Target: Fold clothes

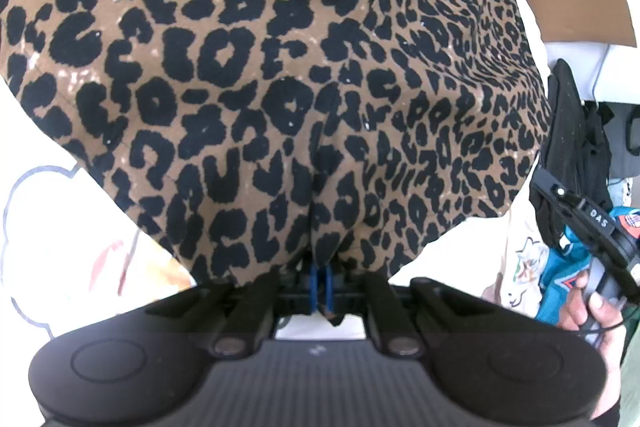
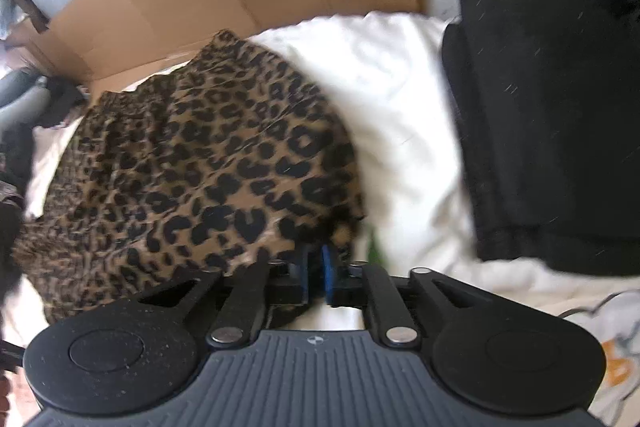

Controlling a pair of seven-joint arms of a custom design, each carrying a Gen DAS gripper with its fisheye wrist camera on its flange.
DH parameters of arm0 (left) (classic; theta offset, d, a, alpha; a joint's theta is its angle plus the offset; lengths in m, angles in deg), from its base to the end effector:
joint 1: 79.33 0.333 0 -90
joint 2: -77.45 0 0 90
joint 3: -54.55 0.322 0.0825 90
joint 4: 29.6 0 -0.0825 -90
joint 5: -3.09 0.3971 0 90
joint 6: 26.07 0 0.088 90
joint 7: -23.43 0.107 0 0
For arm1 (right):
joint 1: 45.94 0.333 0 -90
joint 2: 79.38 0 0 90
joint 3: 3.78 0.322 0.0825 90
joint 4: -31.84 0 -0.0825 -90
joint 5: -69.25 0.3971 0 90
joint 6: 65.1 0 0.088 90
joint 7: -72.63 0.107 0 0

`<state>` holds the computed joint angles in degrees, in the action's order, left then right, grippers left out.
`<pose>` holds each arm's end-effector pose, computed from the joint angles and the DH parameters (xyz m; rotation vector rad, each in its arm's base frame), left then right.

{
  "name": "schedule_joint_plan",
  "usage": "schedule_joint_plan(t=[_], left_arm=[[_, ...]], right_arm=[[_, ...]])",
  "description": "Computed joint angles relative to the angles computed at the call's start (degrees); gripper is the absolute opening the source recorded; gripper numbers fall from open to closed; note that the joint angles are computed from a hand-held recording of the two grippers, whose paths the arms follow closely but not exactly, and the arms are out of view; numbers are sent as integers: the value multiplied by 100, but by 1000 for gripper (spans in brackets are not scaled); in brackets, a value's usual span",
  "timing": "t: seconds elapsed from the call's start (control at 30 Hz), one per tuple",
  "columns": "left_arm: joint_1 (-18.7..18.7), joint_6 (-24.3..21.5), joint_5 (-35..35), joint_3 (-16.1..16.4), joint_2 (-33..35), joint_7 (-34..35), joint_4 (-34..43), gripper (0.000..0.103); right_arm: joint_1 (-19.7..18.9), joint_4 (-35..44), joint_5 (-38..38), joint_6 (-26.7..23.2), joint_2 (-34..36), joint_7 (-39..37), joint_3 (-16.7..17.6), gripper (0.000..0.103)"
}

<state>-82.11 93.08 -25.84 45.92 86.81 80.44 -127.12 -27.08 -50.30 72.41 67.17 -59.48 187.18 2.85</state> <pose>0.6315 -0.1464 0.5228 2.3975 -1.2899 0.5332 0.6573 0.2993 0.5588 -1.8213 1.8714 -0.1336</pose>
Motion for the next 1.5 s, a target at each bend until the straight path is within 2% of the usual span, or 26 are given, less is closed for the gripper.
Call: schedule_joint_plan(t=[0.07, 0.13, 0.3, 0.4, 0.47, 0.53, 0.8, 1.1, 1.2, 1.3, 1.33, 1.37, 1.43, 1.5], left_arm=[[1, -1, -2, 1, -11, 7, -11, 5], [-1, 2, -2, 2, -17, 4, -18, 5], [-10, 40, -7, -2, -42, -3, -74, 5], [-19, 58, -4, -3, -53, -20, -86, 5], [-8, 59, -21, 4, -82, -1, -118, 5], [-6, 65, -31, 8, -91, -4, -136, 5], [5, 84, -54, 17, -141, 29, -202, 5], [-2, 48, -42, 13, -119, 11, -159, 5], [-4, 43, -37, 12, -116, 8, -152, 5], [-3, 44, -38, 14, -122, 7, -153, 5], [-1, 41, -42, 15, -128, 7, -159, 5], [1, 38, -47, 16, -132, 7, -165, 5], [0, 34, -47, 15, -123, 6, -158, 5], [-2, 20, -37, 13, -110, 7, -137, 5]], right_arm=[[-20, -10, 145, 14, 39, 21, 42, 31], [-26, -19, 245, 86, 96, 85, 60, 38], [-115, 190, 589, 77, 381, 137, 136, 41], [-109, 321, 583, 16, 446, 65, 142, 37], [-133, 337, 628, -2, 407, -72, 173, 22], [-154, 335, 689, -44, 354, -166, 185, 12], [-231, 438, 1121, 61, 277, -127, 230, 11], [-82, 1284, 1143, 213, 908, -59, 298, 13], [12, 1705, 1008, 120, 1228, -142, 302, 14], [105, 2148, 861, -57, 1548, -168, 280, 19], [127, 2282, 831, -98, 1647, -189, 279, 26], [150, 2426, 804, -135, 1757, -190, 271, 41], [197, 2744, 749, -231, 1991, -188, 253, 48], [252, 3193, 683, -487, 2294, -155, 221, 48]])
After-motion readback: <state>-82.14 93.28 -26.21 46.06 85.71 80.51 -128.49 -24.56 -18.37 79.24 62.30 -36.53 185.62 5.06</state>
